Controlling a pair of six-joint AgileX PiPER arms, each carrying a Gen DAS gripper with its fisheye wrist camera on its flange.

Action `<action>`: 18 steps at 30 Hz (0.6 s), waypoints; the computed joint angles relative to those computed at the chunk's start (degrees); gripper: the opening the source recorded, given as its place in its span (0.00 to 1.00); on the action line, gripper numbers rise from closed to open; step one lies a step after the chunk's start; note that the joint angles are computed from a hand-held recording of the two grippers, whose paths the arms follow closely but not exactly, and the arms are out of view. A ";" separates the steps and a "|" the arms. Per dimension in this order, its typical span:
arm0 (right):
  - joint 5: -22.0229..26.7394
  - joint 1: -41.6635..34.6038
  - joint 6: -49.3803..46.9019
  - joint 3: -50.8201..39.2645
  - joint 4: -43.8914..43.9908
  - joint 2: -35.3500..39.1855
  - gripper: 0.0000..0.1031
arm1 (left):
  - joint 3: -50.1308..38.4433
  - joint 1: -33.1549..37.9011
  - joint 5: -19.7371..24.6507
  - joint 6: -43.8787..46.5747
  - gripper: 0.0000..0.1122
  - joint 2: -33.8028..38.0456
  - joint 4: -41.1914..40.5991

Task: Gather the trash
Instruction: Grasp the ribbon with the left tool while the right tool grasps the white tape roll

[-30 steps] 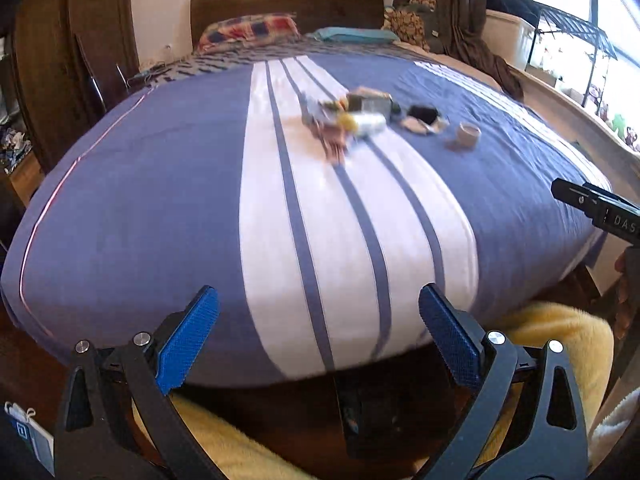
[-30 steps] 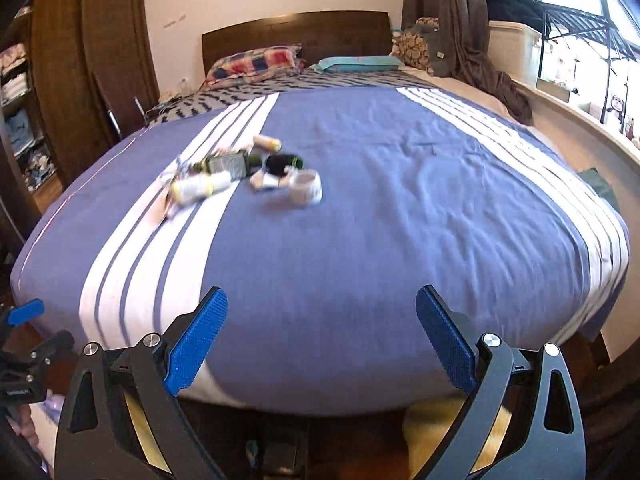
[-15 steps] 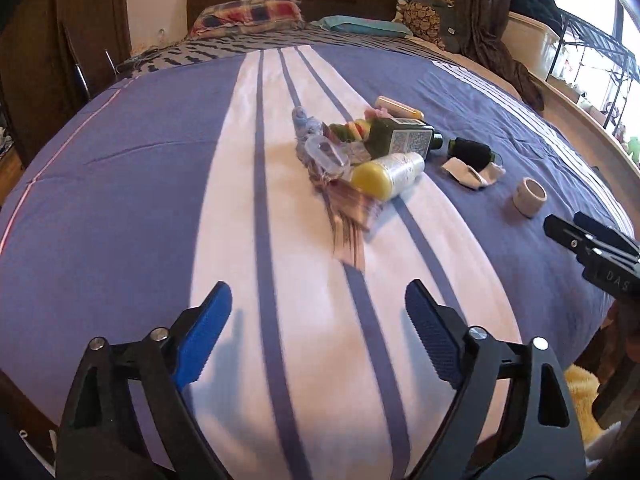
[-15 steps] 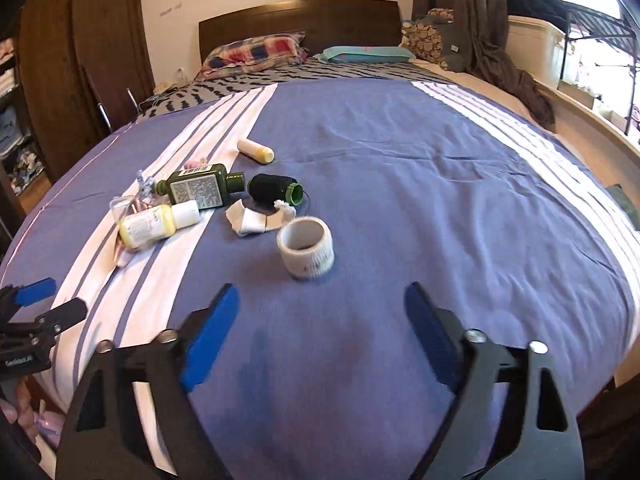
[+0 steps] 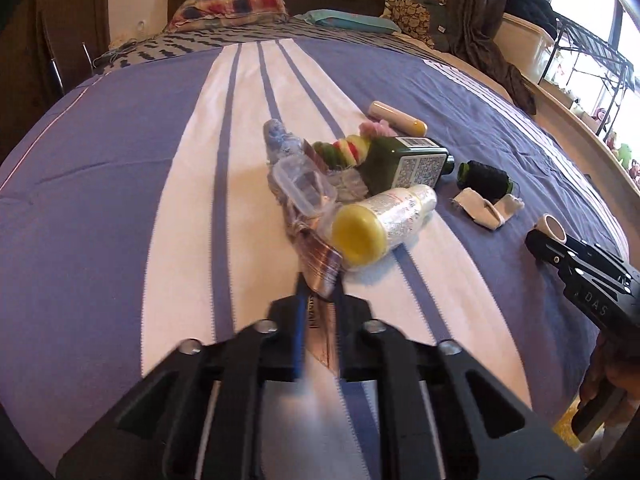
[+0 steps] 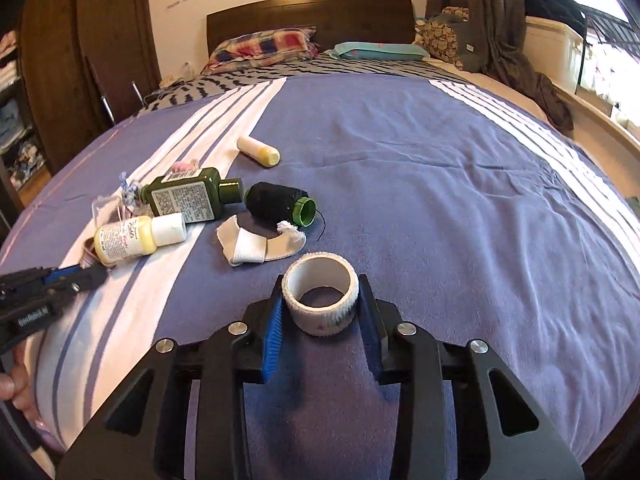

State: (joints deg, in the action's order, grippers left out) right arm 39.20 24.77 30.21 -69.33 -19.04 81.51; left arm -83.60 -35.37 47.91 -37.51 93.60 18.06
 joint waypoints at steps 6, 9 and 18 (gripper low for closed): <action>0.92 2.24 1.13 0.67 -1.74 -2.08 0.33 | 4.43 -1.42 0.09 -2.94 0.00 -4.53 3.11; 2.50 4.00 2.32 0.71 -2.43 -4.32 0.33 | 5.55 -3.31 2.12 -5.62 0.00 -7.21 5.95; 9.26 13.08 8.22 -0.66 -7.41 -12.04 0.33 | 7.05 -15.80 11.93 -16.40 0.00 -17.75 17.01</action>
State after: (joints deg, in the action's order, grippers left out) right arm 48.46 37.86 38.43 -69.99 -26.45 69.46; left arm -76.55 -51.17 59.85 -53.91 75.85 35.07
